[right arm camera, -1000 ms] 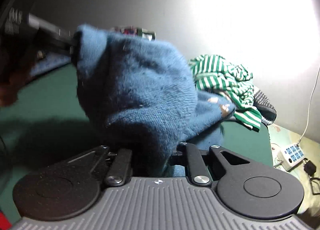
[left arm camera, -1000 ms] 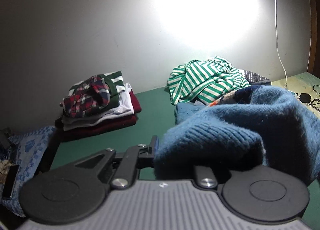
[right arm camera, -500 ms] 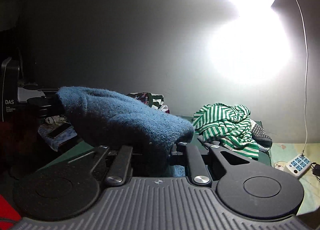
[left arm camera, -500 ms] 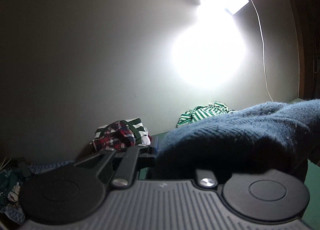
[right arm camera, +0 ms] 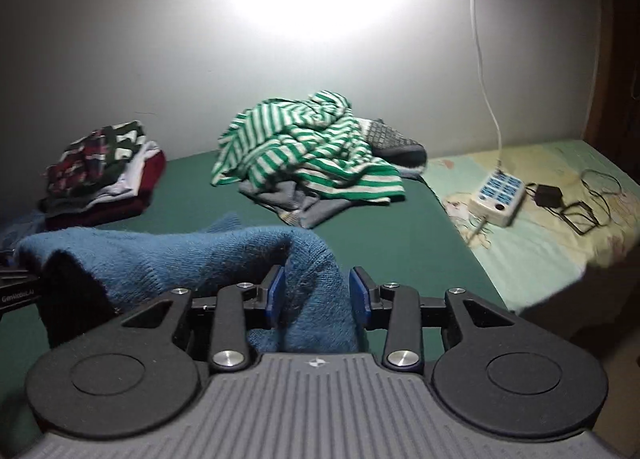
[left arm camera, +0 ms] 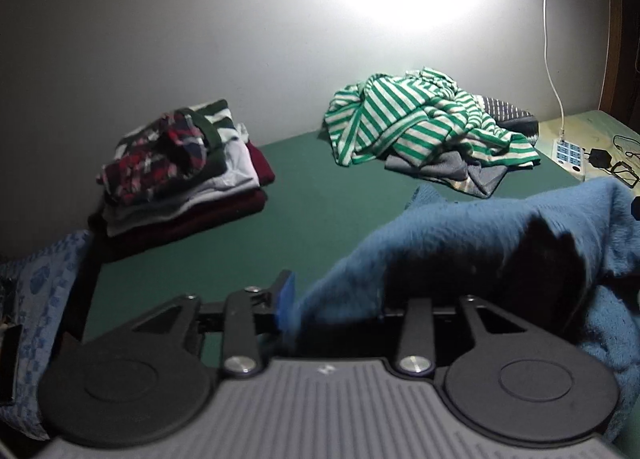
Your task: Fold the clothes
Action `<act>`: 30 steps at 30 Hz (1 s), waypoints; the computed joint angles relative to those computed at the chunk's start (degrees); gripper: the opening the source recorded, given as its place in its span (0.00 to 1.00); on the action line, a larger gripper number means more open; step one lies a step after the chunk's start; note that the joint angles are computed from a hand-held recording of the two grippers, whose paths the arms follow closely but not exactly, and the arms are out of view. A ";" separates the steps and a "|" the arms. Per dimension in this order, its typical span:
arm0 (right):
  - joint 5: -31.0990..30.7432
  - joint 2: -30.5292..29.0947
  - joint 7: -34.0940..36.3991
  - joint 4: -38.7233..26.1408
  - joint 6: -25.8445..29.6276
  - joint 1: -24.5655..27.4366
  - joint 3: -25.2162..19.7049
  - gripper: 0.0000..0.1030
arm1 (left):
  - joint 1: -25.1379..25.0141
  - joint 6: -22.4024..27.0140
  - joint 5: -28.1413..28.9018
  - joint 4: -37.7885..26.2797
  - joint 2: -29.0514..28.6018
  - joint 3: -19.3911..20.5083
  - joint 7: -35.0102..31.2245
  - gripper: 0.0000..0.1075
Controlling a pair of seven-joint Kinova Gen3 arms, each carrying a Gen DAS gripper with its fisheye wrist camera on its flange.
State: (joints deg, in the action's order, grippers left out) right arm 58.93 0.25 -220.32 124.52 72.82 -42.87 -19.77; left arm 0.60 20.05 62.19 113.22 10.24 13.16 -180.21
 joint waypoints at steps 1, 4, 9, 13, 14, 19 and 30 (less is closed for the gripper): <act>-0.46 -0.46 -1.39 0.30 0.59 -0.71 -0.74 0.37 | -0.20 0.17 -1.40 -0.25 0.48 0.21 1.40 0.46; -0.61 -1.14 -1.57 0.40 4.05 -3.86 -3.93 0.43 | -5.31 2.73 -1.08 0.16 0.62 3.38 0.00 0.53; 0.59 3.09 8.26 -0.08 2.73 -7.14 -3.58 0.56 | -5.02 11.44 1.08 0.85 0.40 -3.36 -5.44 0.74; 0.86 8.43 10.52 -2.27 4.02 -7.36 -0.34 0.56 | -3.47 10.35 -0.17 1.19 1.48 -4.63 -6.53 0.88; 0.64 9.41 11.17 -2.84 4.13 -7.06 0.77 0.56 | -3.70 8.82 -0.88 0.98 2.06 -3.66 -5.13 0.88; 0.88 12.23 16.40 -4.06 1.88 -5.12 4.51 0.56 | -2.18 6.46 -5.69 -4.05 7.09 -4.53 6.09 0.84; 8.73 11.60 17.11 -0.95 -8.56 -0.79 8.29 0.07 | 0.46 2.25 -19.24 -12.91 15.90 0.05 17.06 0.83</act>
State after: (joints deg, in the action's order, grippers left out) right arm 67.66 11.85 -203.20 123.57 64.27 -43.66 -11.49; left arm 1.07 22.30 42.95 100.32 26.14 13.21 -163.15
